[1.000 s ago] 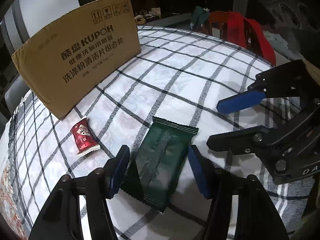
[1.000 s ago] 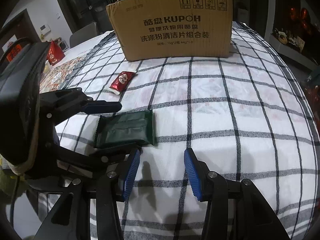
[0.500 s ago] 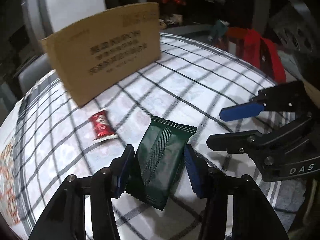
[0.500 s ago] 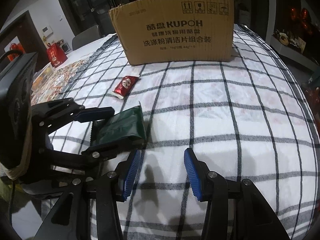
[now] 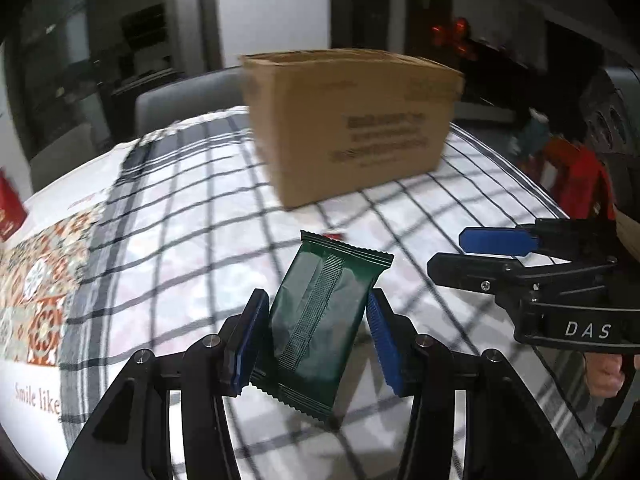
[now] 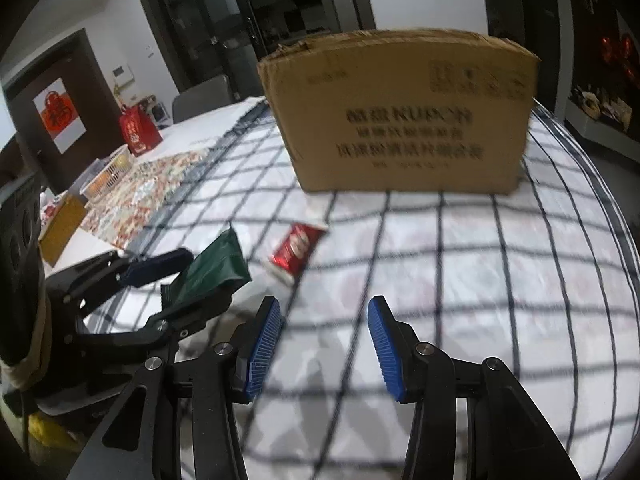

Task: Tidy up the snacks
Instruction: 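Lower the left tool onto the dark green packet and close it, then grasp the small red candy packet with the right tool while the left tool holds the green packet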

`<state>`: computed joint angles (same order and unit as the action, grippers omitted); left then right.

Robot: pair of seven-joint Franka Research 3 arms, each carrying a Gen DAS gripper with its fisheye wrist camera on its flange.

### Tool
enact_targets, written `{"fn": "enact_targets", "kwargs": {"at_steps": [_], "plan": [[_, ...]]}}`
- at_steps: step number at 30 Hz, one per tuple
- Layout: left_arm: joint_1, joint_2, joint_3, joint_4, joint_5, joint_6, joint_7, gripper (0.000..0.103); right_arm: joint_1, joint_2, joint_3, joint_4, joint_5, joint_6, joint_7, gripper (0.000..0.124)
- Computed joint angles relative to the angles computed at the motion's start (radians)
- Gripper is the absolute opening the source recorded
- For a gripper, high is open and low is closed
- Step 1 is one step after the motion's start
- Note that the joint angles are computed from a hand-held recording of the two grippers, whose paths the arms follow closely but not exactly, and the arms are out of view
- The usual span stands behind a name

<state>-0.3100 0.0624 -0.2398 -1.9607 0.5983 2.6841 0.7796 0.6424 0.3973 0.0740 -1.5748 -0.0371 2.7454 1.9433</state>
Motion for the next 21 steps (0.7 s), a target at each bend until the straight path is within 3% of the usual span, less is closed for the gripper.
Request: {"fn": "enact_targets", "kwargs": {"at_steps": [7,21], "plan": [[0.016,-0.008,0.019,0.025,0.105,-0.052,-0.121,0.05,-0.001,0.165,0.029,0.245,0.051,-0.081,-0.093,0.047],[0.034,0.049,0.031,0.083,0.072,-0.064,-0.088,0.049,0.053,0.397,-0.031,0.601,0.047,-0.291,-0.042,0.039]]}}
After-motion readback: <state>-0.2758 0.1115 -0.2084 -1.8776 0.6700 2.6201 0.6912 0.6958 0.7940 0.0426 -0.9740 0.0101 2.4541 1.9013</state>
